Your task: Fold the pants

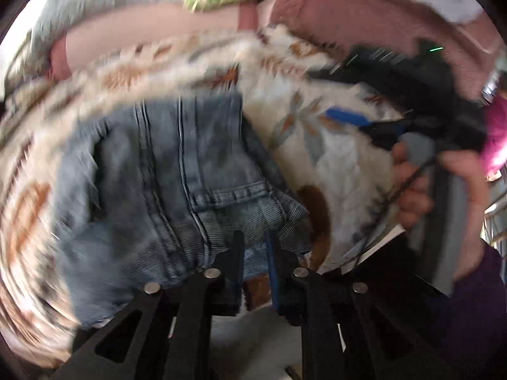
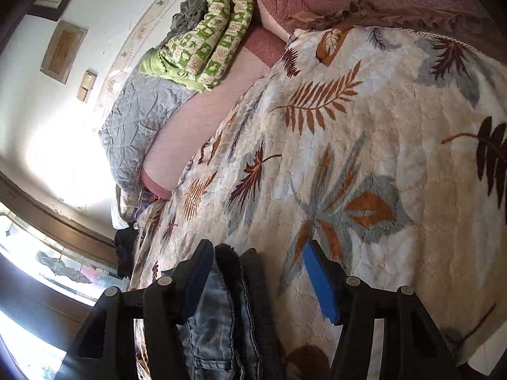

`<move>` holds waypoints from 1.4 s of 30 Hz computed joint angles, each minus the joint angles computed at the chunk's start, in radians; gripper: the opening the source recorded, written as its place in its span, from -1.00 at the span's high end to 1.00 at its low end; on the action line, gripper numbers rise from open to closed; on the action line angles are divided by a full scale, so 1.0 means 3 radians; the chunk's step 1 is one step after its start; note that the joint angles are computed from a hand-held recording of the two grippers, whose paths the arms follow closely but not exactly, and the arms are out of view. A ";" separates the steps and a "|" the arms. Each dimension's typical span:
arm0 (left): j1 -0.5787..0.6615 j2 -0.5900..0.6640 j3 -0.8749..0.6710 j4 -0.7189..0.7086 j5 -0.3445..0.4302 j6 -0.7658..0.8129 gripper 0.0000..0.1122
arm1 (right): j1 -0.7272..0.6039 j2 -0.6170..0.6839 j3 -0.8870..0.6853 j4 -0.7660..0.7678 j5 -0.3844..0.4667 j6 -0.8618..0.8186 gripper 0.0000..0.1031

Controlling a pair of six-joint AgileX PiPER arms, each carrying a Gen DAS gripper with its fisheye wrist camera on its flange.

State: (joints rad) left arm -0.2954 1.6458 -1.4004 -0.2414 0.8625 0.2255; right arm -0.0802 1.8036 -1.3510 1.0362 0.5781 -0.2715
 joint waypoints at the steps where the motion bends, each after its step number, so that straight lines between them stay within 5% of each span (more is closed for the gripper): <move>1: 0.0031 -0.0121 0.0045 -0.0046 -0.0062 0.0108 0.67 | 0.0012 0.0025 -0.0030 -0.0018 0.0040 0.0002 -0.23; 5: 0.0257 -0.0418 0.0067 -0.0018 -0.0233 0.0257 0.15 | 0.0073 0.0164 -0.0182 0.0109 0.0290 -0.0149 -0.23; 9: 0.0575 -0.0327 -0.0100 0.0295 -0.0221 -0.0031 0.15 | 0.0270 0.0207 -0.0283 0.0066 0.0282 -0.0227 -0.24; 15: 0.0890 0.0079 -0.0433 0.0884 -0.0042 -0.0659 0.15 | 0.0790 0.0136 -0.0444 -0.0270 -0.0109 -0.0549 -0.19; 18: 0.0984 0.0215 -0.0562 0.0959 -0.0005 -0.0678 0.15 | 0.1097 0.0317 -0.0797 -0.1044 -0.0177 -0.0032 0.12; 25: 0.0783 0.1009 -0.1473 0.1419 0.0305 -0.0973 0.15 | 0.1173 0.0757 -0.1401 -0.1628 0.0048 0.0721 0.13; 29: 0.0593 0.1394 -0.1736 0.1595 0.0407 -0.1081 0.14 | 0.1095 0.1165 -0.1958 -0.2206 0.0544 0.1477 0.07; 34: 0.0485 0.1482 -0.1641 0.1877 0.0279 -0.1176 0.11 | 0.0790 0.1421 -0.2103 -0.1557 0.0844 0.1322 0.03; 42: 0.0556 0.1796 -0.2147 0.1813 0.0654 -0.1016 -0.23 | 0.0814 0.1489 -0.2183 -0.1617 0.0735 0.1370 0.03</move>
State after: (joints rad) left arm -0.1285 2.1848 -2.0444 0.3027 1.0587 -0.0793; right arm 0.1641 2.2504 -2.0060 0.5510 0.7985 0.1397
